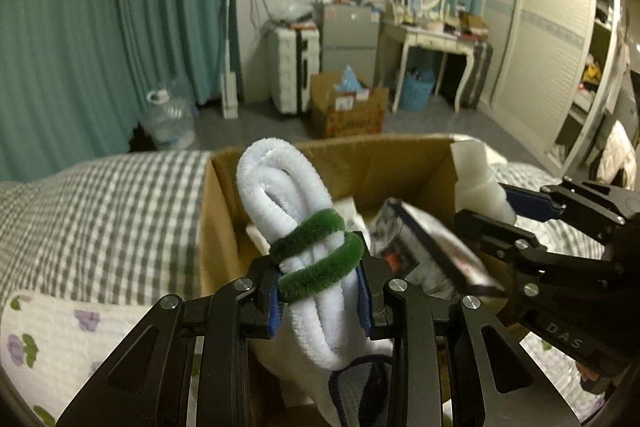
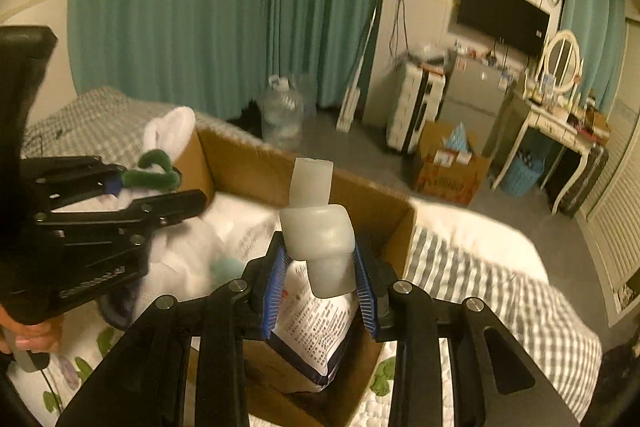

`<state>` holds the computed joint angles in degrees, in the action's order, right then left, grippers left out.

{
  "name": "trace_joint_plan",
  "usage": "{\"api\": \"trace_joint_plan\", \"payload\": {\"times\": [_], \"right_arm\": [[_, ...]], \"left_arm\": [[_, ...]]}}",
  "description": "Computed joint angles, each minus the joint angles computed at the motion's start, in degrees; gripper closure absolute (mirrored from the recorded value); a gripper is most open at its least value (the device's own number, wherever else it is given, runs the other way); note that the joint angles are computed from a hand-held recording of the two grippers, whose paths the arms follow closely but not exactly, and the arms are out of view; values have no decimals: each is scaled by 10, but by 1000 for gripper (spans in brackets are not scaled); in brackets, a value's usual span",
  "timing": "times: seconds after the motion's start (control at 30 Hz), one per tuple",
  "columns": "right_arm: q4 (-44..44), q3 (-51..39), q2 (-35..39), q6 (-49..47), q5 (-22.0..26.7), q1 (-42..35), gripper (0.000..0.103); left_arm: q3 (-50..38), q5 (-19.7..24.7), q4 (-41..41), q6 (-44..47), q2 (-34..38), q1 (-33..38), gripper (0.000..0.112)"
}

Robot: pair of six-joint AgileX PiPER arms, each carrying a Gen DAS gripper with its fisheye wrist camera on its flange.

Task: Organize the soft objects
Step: 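Carry both items over the box and open both tools to drop them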

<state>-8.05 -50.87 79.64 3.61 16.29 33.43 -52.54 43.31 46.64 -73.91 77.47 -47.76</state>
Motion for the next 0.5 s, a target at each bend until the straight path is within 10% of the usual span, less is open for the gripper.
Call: {"api": "trace_joint_plan", "payload": {"times": [0.3, 0.5], "right_arm": [[20, 1, 24, -30, -5, -23, 67], [-48, 23, -39, 49, -5, -13, 37]], "left_arm": [[-12, 20, -1, -5, -2, -13, 72], [-19, 67, 30, -45, -38, -49, 37]]}}
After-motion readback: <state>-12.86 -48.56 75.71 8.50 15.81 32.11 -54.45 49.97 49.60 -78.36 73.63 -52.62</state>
